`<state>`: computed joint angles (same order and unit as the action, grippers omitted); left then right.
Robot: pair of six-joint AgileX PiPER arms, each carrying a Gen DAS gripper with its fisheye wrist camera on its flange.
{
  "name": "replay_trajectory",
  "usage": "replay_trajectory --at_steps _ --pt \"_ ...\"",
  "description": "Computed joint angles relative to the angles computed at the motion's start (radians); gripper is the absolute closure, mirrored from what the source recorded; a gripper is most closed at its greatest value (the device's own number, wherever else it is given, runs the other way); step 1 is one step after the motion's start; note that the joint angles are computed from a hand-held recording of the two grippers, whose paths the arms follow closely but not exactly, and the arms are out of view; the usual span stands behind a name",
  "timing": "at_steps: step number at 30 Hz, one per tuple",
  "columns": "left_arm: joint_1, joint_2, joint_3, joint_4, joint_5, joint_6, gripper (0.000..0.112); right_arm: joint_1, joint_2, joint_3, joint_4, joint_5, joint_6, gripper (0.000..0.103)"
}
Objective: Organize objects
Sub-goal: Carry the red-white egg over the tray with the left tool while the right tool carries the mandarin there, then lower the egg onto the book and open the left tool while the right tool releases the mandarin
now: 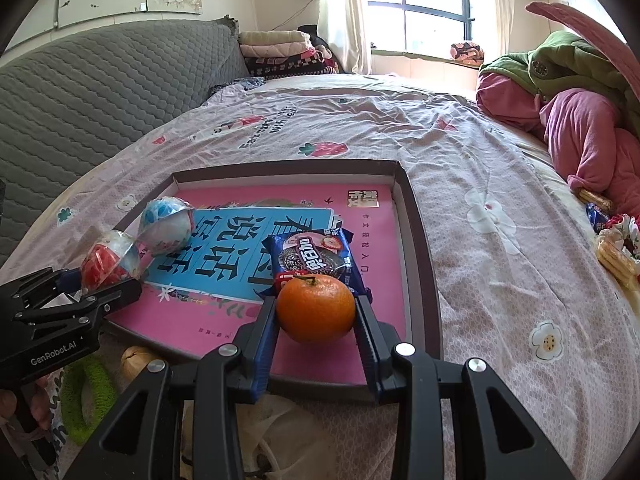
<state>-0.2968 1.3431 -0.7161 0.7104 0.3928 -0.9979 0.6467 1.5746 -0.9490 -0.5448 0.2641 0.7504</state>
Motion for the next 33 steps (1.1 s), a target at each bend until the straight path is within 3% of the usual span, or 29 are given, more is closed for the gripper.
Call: replay_trajectory --at_steps 18,33 --pt "0.078 0.049 -0.017 -0.136 -0.054 0.131 0.055 -0.002 0.033 -0.028 0.01 0.014 -0.011 0.065" --pt "0.07 0.062 -0.026 -0.109 -0.052 0.108 0.055 -0.015 0.032 -0.037 0.092 0.019 -0.082 0.065"
